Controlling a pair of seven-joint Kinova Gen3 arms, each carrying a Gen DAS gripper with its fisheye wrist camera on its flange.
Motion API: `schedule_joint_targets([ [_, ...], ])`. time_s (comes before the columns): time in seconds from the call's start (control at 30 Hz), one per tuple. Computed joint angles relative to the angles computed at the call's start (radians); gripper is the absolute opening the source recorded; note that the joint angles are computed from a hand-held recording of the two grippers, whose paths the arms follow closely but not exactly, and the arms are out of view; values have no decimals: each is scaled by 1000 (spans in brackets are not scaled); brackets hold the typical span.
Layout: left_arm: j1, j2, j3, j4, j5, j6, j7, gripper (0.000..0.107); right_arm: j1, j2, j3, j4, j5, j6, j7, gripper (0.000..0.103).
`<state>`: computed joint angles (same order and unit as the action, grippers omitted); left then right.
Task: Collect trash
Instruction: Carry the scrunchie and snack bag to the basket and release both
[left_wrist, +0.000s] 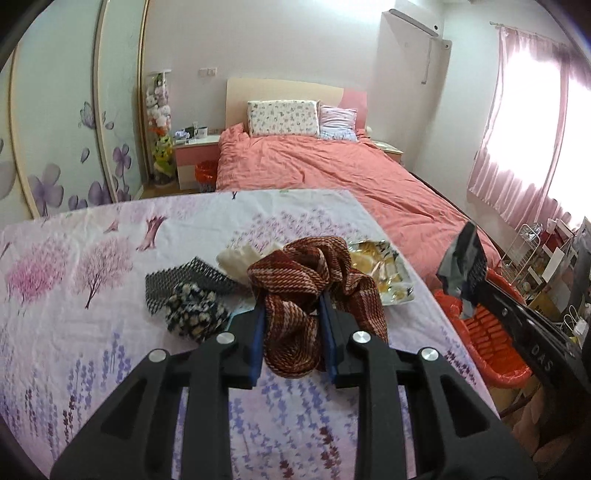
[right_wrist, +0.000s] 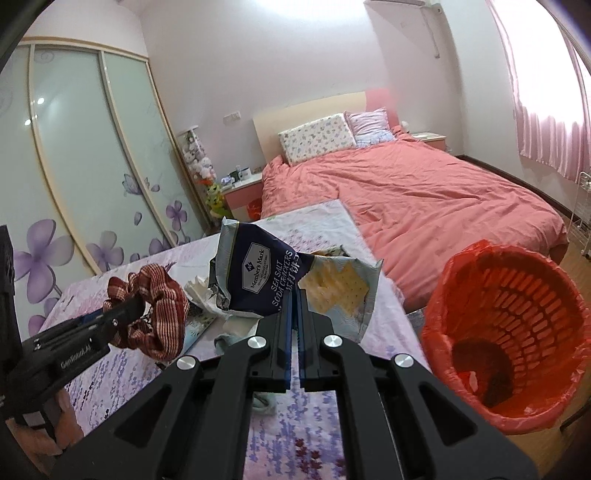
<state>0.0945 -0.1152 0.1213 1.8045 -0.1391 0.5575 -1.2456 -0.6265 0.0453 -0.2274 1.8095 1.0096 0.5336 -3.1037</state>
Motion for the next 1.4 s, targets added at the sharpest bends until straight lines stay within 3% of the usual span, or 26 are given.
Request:
schedule_joint_targets([
  [0.33, 64, 42, 59, -62, -64, 12, 70, 26, 63, -83, -29, 87, 94, 31, -127, 3],
  [0.77, 221, 164, 76, -162, -93, -16, 78, 26, 246, -198, -66, 218, 148, 12, -268, 3],
  [1.17, 371, 332, 56, -285, -64, -24, 23, 27, 369, -205, -35, 294, 219, -83, -413, 3],
  [1.4, 428, 427, 41, -360, -35, -8, -23, 28, 446, -203, 15, 336, 274, -220, -515, 3],
])
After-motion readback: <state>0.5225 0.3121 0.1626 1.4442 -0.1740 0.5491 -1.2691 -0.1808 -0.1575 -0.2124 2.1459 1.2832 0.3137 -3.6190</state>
